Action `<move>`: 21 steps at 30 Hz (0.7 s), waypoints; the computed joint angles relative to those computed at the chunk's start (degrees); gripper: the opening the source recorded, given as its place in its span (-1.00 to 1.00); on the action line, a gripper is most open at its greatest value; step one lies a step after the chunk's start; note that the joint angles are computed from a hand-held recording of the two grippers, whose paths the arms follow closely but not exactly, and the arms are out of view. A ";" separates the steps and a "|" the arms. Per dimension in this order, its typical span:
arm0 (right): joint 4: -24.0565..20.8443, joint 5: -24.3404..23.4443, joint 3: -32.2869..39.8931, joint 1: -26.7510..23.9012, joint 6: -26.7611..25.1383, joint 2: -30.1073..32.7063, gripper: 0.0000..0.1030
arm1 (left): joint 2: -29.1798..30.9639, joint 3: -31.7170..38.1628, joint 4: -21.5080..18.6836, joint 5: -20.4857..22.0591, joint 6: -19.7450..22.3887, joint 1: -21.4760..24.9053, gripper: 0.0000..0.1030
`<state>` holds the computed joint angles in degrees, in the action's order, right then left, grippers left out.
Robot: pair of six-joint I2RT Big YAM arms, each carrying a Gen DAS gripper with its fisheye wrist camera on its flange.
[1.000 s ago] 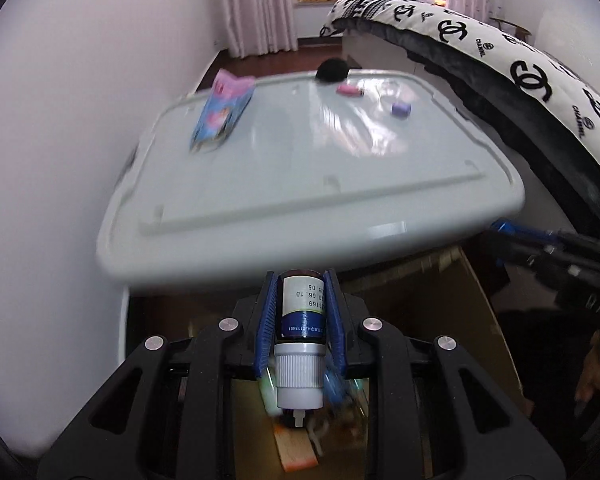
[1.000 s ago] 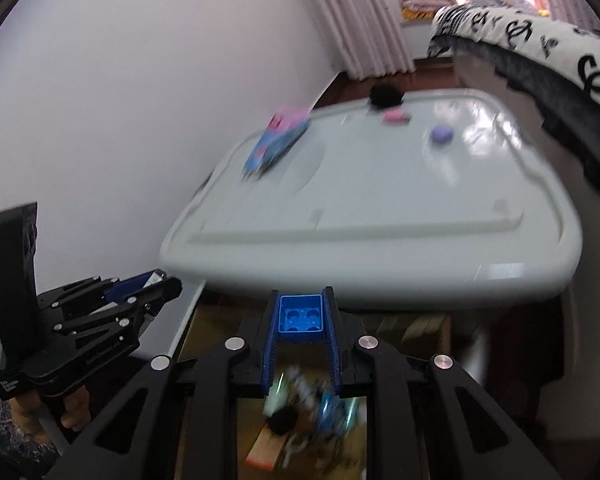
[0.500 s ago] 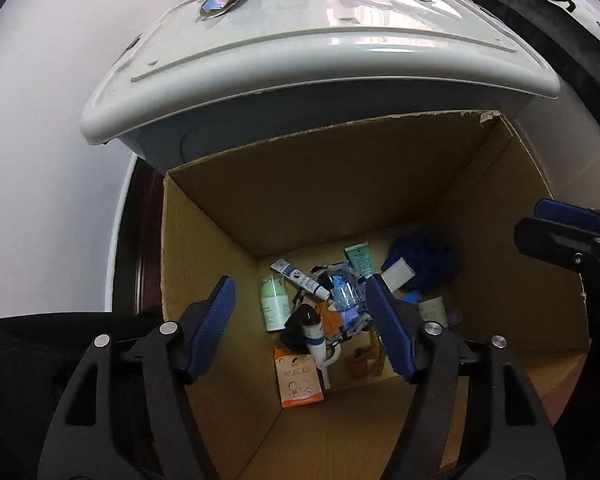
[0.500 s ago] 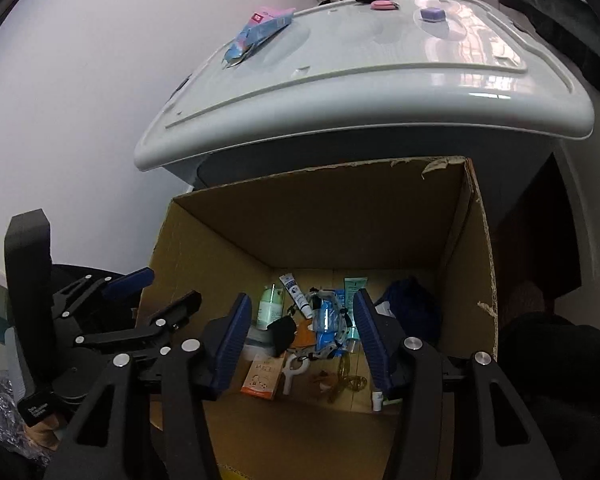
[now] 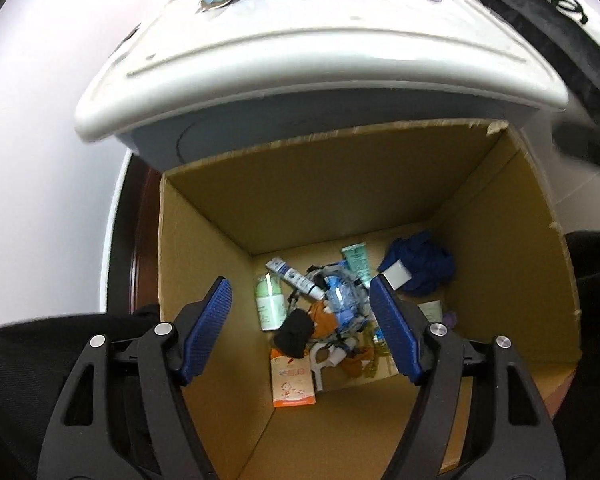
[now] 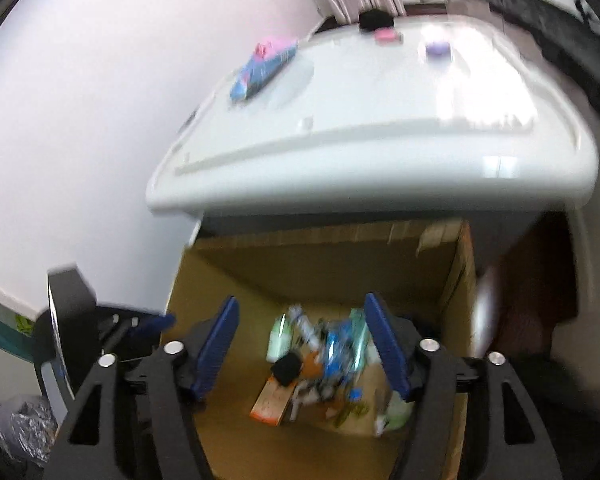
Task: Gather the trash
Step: 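Grasp the purple square block on the lid with the right tool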
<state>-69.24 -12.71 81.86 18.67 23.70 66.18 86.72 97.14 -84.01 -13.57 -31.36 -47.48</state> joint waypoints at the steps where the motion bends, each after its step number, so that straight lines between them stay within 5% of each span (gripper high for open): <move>1: -0.38 0.33 2.14 -1.12 -1.58 1.51 0.40 | 0.54 1.70 0.00 0.38 0.72 0.46 0.36; 5: -0.67 3.42 14.00 -8.25 -11.04 10.83 0.75 | 5.00 12.43 -0.16 1.44 5.39 3.00 0.55; 10: -0.93 7.56 29.38 -15.07 -17.41 27.71 0.75 | 13.65 27.37 -0.49 -0.89 9.81 6.10 0.65; 16: -1.06 8.25 40.11 -16.16 -21.98 39.78 0.57 | 17.45 29.80 0.20 -2.60 9.74 8.22 0.65; 19: -4.86 10.73 47.04 -15.79 -26.71 45.36 0.36 | 19.54 31.90 -2.42 1.17 8.97 9.07 0.65; 21: -3.45 12.09 47.05 -15.80 -27.40 45.90 0.23 | 20.07 32.71 -3.06 3.33 8.16 9.33 0.65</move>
<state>-72.69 -0.62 128.91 2.87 -3.70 112.08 106.79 129.85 -87.06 -10.24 -23.20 -38.16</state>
